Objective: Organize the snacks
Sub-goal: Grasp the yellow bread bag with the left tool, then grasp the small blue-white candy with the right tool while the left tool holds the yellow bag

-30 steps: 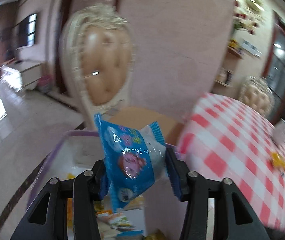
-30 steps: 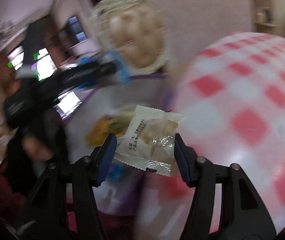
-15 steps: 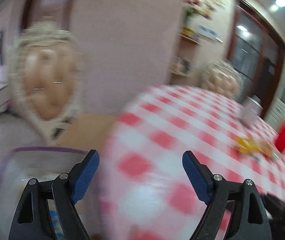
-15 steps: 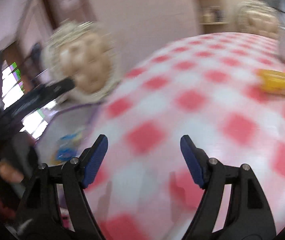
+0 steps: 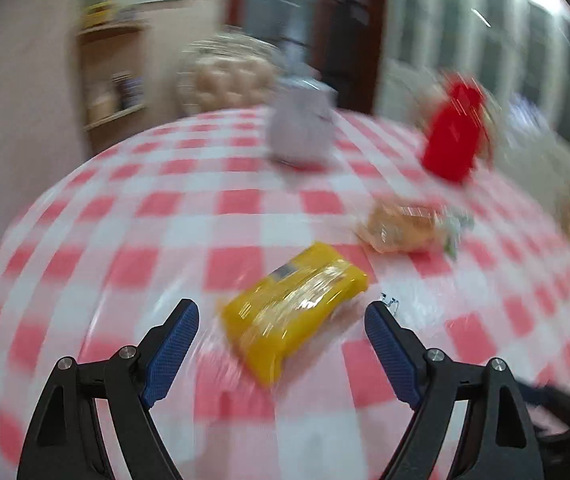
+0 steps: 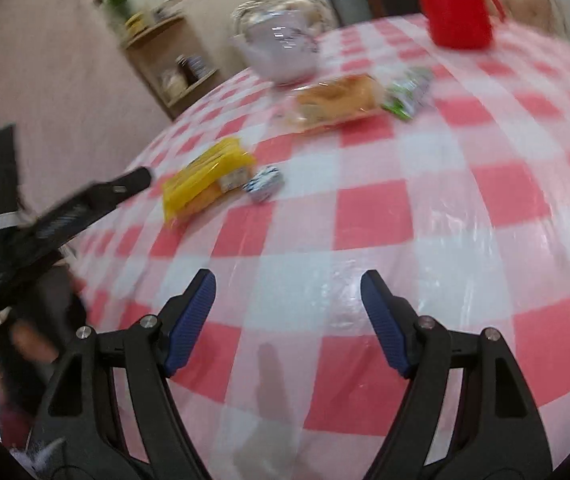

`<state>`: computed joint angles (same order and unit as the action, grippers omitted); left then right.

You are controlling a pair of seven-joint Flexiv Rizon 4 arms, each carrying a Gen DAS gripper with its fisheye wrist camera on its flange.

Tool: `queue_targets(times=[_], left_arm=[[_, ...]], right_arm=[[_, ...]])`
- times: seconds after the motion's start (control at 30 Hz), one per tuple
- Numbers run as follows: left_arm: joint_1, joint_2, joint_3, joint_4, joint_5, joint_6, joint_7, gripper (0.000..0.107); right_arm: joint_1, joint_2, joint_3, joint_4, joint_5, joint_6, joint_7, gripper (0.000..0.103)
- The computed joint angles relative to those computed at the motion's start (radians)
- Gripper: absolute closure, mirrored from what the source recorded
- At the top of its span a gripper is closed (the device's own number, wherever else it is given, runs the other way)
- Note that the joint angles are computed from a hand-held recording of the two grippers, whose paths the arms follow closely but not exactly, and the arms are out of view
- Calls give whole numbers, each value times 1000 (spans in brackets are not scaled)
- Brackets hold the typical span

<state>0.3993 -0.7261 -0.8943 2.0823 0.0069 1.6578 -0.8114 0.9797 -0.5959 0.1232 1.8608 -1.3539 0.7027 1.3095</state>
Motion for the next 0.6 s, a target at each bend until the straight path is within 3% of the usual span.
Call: queue_targets(times=[0.1, 0.2, 0.27, 0.3, 0.33, 0.37, 0.47, 0.53, 0.6], left_arm=[[-108, 7, 95, -109, 2, -182, 107, 21], [-248, 9, 236, -190, 10, -250, 155, 21], [-273, -3, 262, -207, 22, -266, 157, 28], [-249, -9, 227, -188, -36, -264, 193, 36], [-223, -13, 197, -173, -64, -265, 205, 57], [-181, -9, 153, -141, -99, -258, 213, 58], [-57, 3, 38, -7, -153, -114, 214, 58], [49, 10, -52, 62, -171, -89, 173, 58], [143, 8, -123, 140, -171, 10, 87, 58]], right_arm=[[-10, -6, -1, -6, -1, 16, -8, 26], [0, -21, 2, -37, 39, -3, -93, 26], [6, -29, -1, -52, 59, -4, -135, 26], [8, -33, -4, -55, 64, -1, -146, 26], [12, -33, -7, -56, 66, -2, -149, 26], [17, -34, -11, -57, 65, -2, -145, 26], [17, -27, -20, -41, 50, 7, -113, 26], [17, -24, -18, -37, 52, 2, -105, 26], [20, -23, -13, -40, 70, -15, -108, 26]])
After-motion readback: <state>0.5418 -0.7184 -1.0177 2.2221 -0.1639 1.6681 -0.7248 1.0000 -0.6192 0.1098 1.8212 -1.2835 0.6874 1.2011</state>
